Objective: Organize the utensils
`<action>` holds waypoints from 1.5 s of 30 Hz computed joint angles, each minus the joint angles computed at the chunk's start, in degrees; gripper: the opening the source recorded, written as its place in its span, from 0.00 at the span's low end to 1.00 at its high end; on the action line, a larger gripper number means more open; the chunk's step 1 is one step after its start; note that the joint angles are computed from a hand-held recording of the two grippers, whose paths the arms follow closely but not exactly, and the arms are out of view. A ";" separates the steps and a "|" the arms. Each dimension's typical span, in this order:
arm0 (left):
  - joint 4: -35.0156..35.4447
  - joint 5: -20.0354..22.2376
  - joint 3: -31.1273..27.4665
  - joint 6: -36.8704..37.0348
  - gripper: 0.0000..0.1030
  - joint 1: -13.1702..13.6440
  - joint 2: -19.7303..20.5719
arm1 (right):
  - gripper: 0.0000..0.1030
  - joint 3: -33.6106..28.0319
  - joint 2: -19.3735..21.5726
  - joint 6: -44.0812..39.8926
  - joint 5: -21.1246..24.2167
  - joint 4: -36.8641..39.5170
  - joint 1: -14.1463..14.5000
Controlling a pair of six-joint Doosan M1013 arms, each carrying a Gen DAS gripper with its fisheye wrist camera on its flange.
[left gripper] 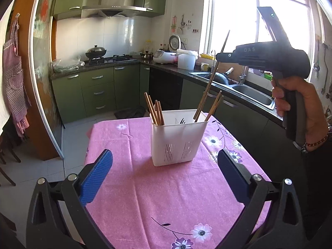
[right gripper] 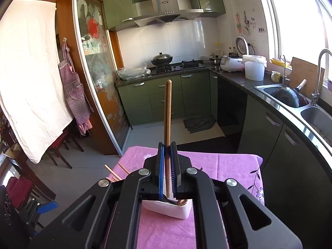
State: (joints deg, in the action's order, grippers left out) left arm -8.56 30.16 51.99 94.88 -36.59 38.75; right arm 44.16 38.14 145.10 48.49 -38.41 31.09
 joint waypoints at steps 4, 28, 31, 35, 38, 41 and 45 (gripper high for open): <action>4.08 -0.44 0.76 -3.29 0.93 -0.37 0.15 | 0.07 -2.39 2.60 -2.87 2.67 2.52 -0.52; 3.18 -0.82 3.30 -2.25 0.93 -1.12 -0.51 | 0.54 29.66 -11.55 34.29 -5.16 -28.70 7.31; 4.45 -3.14 5.95 -2.92 0.93 -1.44 -1.70 | 0.67 34.26 -12.86 40.45 -3.78 -31.51 9.02; 6.67 -4.68 8.77 -4.81 0.93 -1.82 -3.16 | 0.82 37.65 -13.46 45.25 -1.13 -34.78 11.13; 5.94 -5.72 11.18 -4.48 0.93 -1.80 -4.59 | 0.89 39.45 -13.88 48.96 0.03 -38.05 12.67; 8.24 -7.35 13.56 -7.27 0.93 -1.85 -6.19 | 0.95 39.95 -13.99 50.01 2.60 -39.94 14.22; 10.62 -8.94 16.33 -10.27 0.93 -1.79 -8.07 | 0.95 39.85 -14.02 48.63 5.79 -40.52 16.12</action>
State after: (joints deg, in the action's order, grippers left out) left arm 2.06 21.21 68.32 84.61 -38.38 30.68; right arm 84.01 24.12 193.73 54.28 -78.93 47.21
